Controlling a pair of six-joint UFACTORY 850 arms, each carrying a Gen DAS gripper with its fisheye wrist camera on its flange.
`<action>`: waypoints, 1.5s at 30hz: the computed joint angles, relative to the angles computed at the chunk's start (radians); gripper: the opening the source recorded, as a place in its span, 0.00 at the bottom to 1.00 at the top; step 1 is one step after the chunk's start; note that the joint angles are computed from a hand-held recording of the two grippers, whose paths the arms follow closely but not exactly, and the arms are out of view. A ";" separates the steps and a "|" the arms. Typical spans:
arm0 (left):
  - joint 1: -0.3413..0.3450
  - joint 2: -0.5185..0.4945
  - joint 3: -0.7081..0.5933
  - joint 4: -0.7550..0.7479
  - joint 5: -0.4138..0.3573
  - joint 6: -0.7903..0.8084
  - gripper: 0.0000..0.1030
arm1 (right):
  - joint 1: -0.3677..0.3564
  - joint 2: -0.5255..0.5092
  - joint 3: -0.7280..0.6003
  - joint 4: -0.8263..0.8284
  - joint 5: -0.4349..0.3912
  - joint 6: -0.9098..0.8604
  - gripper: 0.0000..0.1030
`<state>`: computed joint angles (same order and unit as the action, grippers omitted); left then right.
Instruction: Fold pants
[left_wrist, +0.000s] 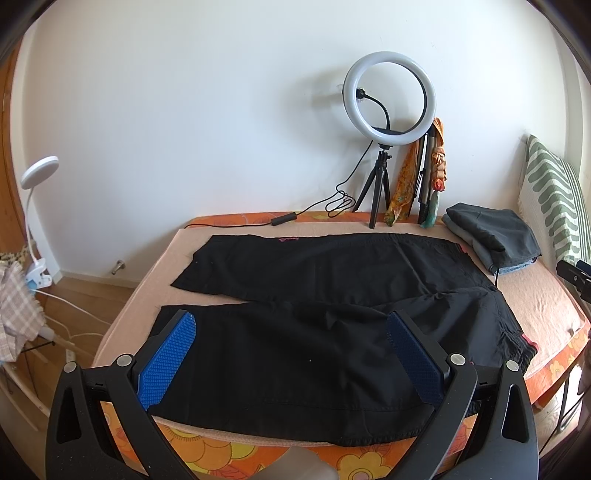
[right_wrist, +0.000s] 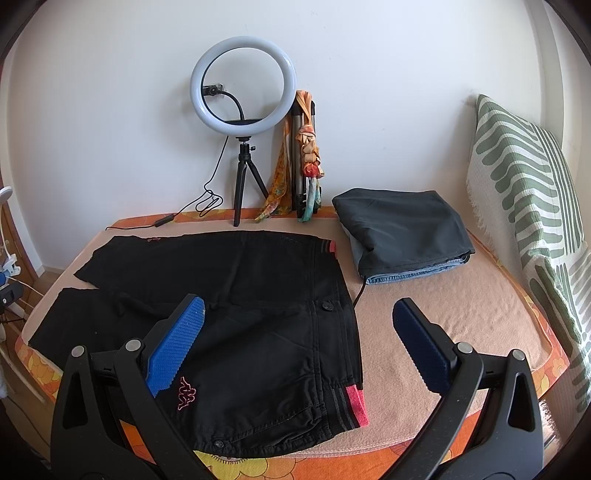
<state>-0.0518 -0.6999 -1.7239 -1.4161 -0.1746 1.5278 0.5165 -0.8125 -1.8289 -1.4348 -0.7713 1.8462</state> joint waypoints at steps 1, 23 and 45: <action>0.000 0.000 0.000 0.003 -0.001 -0.003 1.00 | 0.000 0.000 0.000 -0.001 -0.001 0.001 1.00; 0.007 -0.005 -0.009 0.030 -0.002 -0.010 1.00 | -0.003 -0.005 -0.007 0.005 0.006 -0.008 1.00; 0.057 -0.069 -0.056 0.275 -0.124 -0.184 1.00 | -0.023 0.050 0.158 -0.031 0.233 -0.007 1.00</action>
